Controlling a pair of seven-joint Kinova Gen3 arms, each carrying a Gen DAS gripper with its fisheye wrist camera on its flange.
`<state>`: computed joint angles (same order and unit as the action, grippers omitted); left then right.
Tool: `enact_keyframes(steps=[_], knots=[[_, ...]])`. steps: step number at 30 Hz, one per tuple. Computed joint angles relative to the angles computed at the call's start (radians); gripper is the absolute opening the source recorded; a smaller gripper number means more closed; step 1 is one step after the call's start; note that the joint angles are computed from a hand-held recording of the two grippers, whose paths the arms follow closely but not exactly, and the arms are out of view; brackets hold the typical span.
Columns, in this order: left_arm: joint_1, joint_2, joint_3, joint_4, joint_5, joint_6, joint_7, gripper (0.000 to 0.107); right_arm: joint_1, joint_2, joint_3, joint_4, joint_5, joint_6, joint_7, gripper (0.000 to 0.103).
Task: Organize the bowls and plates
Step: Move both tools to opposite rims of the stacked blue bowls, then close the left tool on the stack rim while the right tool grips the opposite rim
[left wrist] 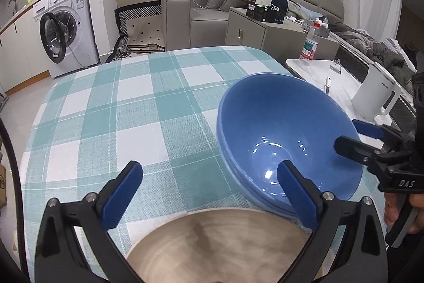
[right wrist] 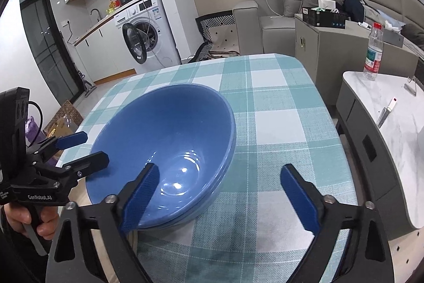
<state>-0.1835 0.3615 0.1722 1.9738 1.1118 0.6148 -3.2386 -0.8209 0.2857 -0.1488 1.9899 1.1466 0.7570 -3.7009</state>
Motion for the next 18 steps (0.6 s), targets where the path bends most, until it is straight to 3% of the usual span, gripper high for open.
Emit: enact_keyframes(steps=[4,10,12,18], knots=[[-0.008,0.009,0.001,-0.013,-0.026,0.056,0.009,0.093,0.007,0.005,0.002,0.001,-0.003,-0.027,-0.001,0.079],[0.019,-0.003,0.000,-0.002,-0.045,0.037,0.012,0.073,0.009,0.005,0.012,0.013,0.027,-0.069,-0.038,0.073],[0.019,0.002,-0.002,-0.012,-0.060,0.056,0.037,0.063,0.012,0.000,0.014,0.026,0.055,-0.094,-0.064,0.066],[0.025,-0.007,0.003,-0.011,-0.084,0.067,0.052,0.047,0.013,0.008,0.004,0.016,0.068,-0.088,-0.059,0.053]])
